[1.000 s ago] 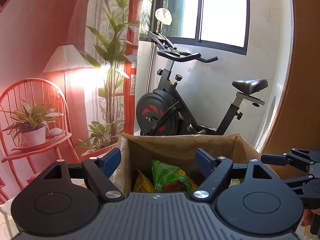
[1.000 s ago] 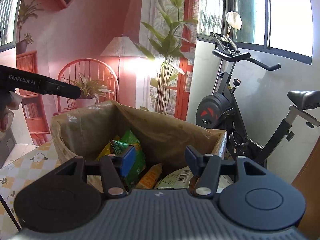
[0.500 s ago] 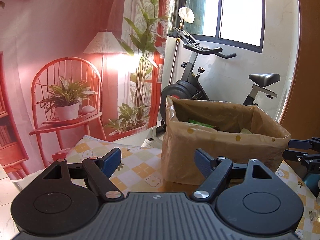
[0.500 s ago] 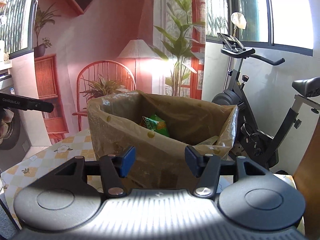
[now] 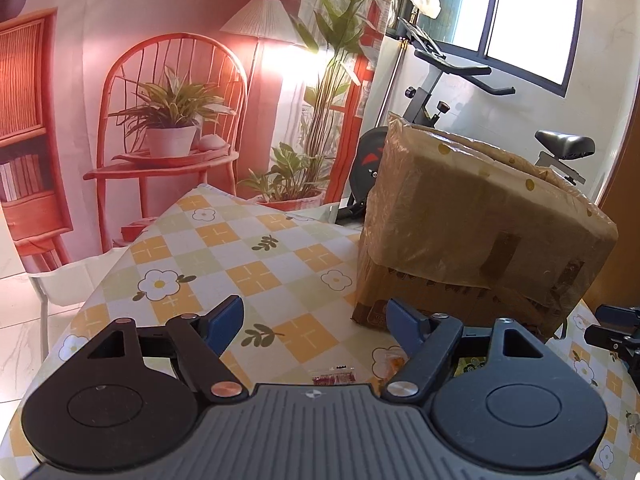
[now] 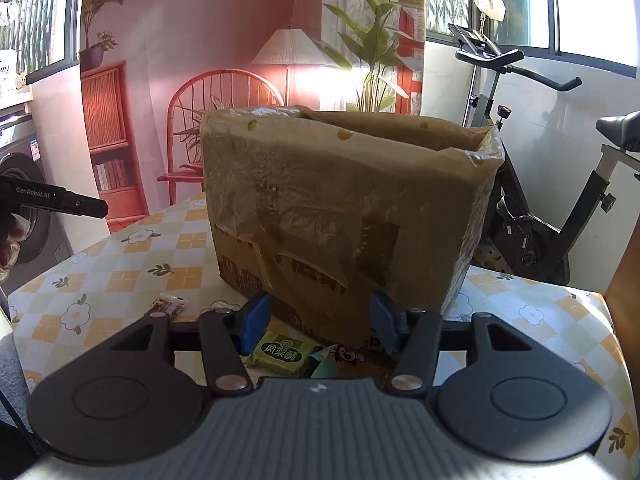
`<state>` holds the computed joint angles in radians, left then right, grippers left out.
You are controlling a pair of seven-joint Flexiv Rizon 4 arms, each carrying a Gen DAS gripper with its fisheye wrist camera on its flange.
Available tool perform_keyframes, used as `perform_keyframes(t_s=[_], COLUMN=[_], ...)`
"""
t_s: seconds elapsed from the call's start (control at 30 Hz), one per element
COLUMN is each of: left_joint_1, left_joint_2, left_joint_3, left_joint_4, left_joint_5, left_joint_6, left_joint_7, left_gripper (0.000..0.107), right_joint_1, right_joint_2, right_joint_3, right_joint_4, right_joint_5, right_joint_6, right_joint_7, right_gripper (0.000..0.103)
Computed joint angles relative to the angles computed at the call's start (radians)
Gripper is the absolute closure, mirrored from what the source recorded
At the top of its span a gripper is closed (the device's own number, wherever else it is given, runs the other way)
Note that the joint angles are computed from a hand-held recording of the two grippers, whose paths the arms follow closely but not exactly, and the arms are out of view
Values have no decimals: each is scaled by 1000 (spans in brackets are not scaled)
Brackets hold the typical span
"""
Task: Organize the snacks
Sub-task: 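Move both tools back down to the snacks on the table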
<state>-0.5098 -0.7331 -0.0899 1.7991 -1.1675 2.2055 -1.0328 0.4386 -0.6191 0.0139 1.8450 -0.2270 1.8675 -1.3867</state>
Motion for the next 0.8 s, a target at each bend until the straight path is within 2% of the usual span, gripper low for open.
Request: perform_keyframes(t_s=[0.23,0.37,0.47,0.67,0.77,0.8], left_joint_1=[-18,-13,-16,-31,-95,-116], left_joint_2=[-15,-10,-3,10,-6,-15], left_joint_3=[-9,-19,-11,45,130,158], left_joint_4=[1,16,32,36,-16,-38], left_joint_5=[-56,-50,-22,50,-32,-69], left_joint_6=[-19,-42,-72,-129,-189,-218], left_joint_7=[44,47,41,9,93,130], left_gripper=[29,29,29,30,32,36], right_joint_1=[-27,-2,-31,-32,-61,-67], right_joint_2=[-3,2,-5,-15,-38,-51], right_joint_3=[31,11,49,63,110,123], right_joint_4=[43,56,48,22,-19,-37], right_joint_5=[6,13,-1,-38,-69,-74], right_joint_6=[-12,-27,-33,-36,-68,-79], right_joint_7=[20,31,41,30,28,33], right_gripper=[45,45,45,45,46,46])
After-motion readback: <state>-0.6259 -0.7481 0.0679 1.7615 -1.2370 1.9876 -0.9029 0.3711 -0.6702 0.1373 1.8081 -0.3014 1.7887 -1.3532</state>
